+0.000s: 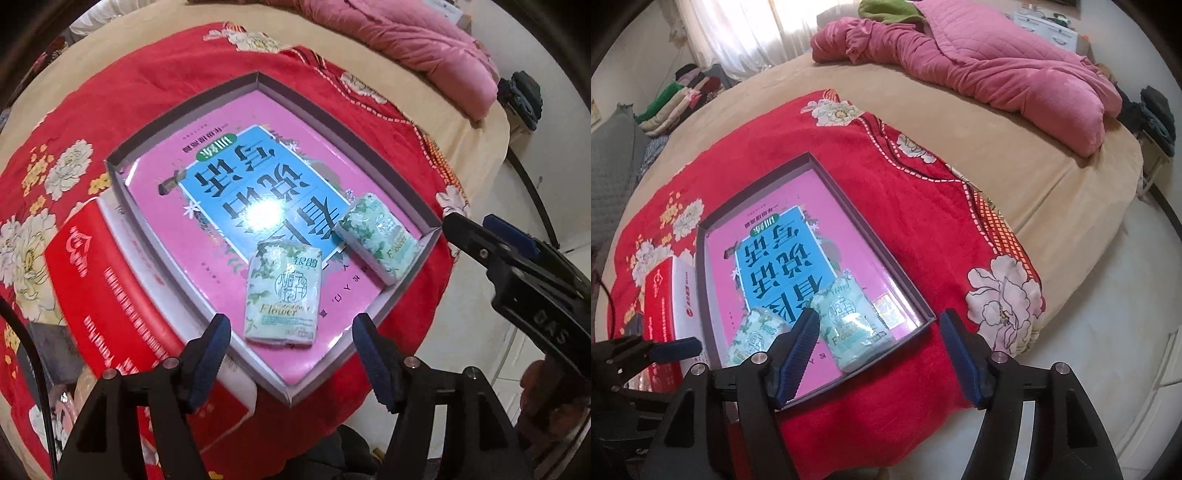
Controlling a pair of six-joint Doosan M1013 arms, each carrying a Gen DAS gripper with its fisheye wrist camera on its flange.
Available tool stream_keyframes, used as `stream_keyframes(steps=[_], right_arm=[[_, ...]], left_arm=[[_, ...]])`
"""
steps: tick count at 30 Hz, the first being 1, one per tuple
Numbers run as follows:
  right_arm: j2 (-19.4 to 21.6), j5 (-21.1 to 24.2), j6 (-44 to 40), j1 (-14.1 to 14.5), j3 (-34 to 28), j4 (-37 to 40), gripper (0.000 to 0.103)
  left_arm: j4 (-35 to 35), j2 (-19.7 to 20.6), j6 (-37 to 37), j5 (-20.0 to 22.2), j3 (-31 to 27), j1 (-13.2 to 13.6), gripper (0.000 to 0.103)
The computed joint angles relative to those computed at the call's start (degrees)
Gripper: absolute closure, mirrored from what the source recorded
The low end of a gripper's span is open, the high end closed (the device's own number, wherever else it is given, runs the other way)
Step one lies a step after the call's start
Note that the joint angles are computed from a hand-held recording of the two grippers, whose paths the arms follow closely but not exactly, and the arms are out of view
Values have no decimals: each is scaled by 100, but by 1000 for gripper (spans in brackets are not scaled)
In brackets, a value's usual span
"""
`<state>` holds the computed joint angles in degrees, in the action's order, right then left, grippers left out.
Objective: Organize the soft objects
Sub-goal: 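Lower the tissue pack into the tray and open the right tool, then move the right tool back over the pile of soft items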
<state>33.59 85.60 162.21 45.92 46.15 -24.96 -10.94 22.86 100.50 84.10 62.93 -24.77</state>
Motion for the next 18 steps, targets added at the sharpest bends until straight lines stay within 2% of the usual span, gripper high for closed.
stream_keyframes(steps=[8, 18], right_arm=[[89, 229, 78, 123, -248, -246, 31], [202, 499, 98, 250, -610, -514, 28]], left_arm=[[-129, -301, 15, -283, 187, 103, 29], [-340, -521, 17, -482, 191, 337, 27]])
